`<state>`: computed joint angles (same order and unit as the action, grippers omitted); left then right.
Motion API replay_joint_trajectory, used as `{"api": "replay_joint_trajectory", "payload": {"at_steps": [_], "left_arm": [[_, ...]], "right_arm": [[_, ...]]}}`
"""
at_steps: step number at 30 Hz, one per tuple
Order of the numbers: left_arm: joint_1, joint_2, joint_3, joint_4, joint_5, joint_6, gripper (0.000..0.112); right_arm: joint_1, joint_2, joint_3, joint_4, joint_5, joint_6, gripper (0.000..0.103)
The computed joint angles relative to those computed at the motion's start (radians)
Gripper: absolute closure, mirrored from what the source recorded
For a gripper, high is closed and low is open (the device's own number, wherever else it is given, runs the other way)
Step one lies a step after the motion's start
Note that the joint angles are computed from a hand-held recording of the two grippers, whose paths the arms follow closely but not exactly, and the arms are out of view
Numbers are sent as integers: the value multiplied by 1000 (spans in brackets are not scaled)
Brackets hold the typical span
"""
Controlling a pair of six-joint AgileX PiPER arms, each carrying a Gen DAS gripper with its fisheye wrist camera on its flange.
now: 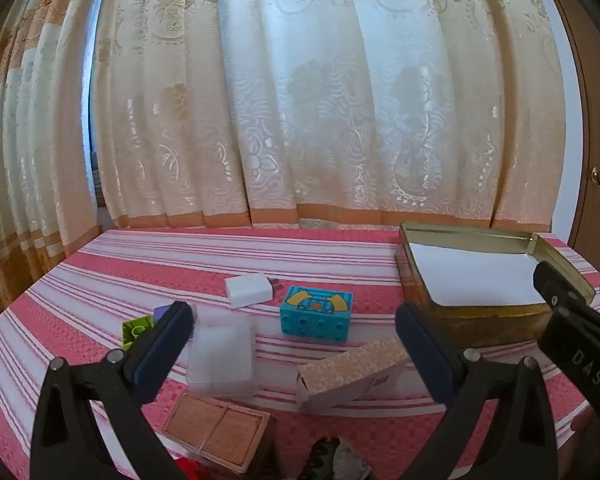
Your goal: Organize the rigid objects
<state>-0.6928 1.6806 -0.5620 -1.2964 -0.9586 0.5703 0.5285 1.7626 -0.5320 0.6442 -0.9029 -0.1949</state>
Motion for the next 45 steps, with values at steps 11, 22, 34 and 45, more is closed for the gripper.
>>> {"api": "replay_joint_trajectory", "payload": {"at_steps": [11, 22, 34, 45], "left_arm": [[-37, 38, -47, -33, -12, 37, 10], [-22, 25, -22, -10, -5, 12, 10], [-18, 25, -18, -6, 0, 7, 10], [-10, 7, -2, 6, 13, -2, 10]], "right_arm": [[-11, 6, -1, -15, -11, 1, 1], [-5, 14, -1, -21, -27, 0, 1], [-9, 15, -2, -51, -18, 11, 1], [-7, 16, -3, -46, -15, 14, 1]]}}
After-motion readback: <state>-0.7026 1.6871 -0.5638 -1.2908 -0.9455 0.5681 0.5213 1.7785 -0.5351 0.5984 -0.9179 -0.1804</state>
